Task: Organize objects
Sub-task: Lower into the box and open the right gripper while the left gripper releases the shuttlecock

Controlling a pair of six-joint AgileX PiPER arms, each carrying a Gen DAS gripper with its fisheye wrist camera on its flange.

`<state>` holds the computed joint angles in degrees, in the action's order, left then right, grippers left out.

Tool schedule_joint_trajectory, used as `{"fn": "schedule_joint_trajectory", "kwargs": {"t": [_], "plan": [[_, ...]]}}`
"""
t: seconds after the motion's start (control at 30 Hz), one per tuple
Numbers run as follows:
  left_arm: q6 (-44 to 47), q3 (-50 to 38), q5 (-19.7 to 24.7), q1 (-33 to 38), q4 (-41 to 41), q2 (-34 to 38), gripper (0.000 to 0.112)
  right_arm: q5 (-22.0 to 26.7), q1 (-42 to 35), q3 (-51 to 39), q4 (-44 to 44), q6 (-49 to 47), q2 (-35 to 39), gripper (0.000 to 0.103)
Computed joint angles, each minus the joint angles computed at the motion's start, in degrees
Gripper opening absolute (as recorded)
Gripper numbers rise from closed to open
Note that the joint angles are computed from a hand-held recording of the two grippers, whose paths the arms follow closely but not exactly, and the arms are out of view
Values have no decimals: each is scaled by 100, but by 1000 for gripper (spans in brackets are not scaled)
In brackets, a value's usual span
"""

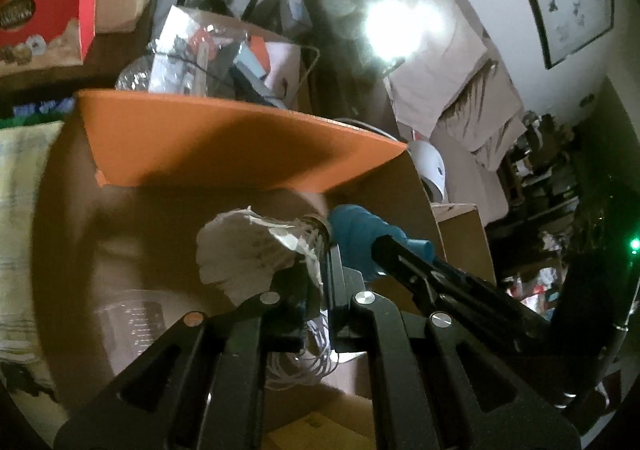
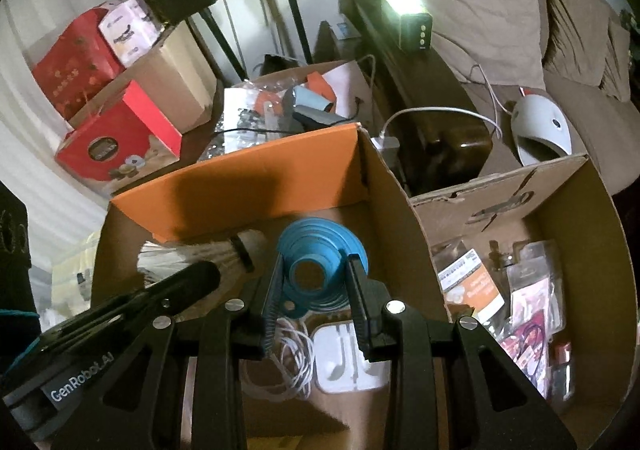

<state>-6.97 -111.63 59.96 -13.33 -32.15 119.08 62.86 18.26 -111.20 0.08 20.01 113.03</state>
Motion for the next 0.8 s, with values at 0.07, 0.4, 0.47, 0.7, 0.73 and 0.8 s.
{"fn": "schedule_joint_trajectory", "kwargs": {"t": [0.07,0.4,0.47,0.7,0.73,0.8], "plan": [[45,79,-98,17,-115,5,7,70,26,-114,-135,65,114,32],[206,315,-44,290,-751,-86,51,-3,-86,17,-112,37,24,38],[284,340,8,334,-867,-190,55,-26,-53,81,-168,23,-105,40],[308,425,146,364,-680,-758,74,-69,65,214,-186,79,-588,47],[310,437,176,384,-627,-844,75,-49,85,205,-181,70,-639,49],[320,489,220,422,-570,-1000,76,7,157,181,-194,63,-747,53]]}}
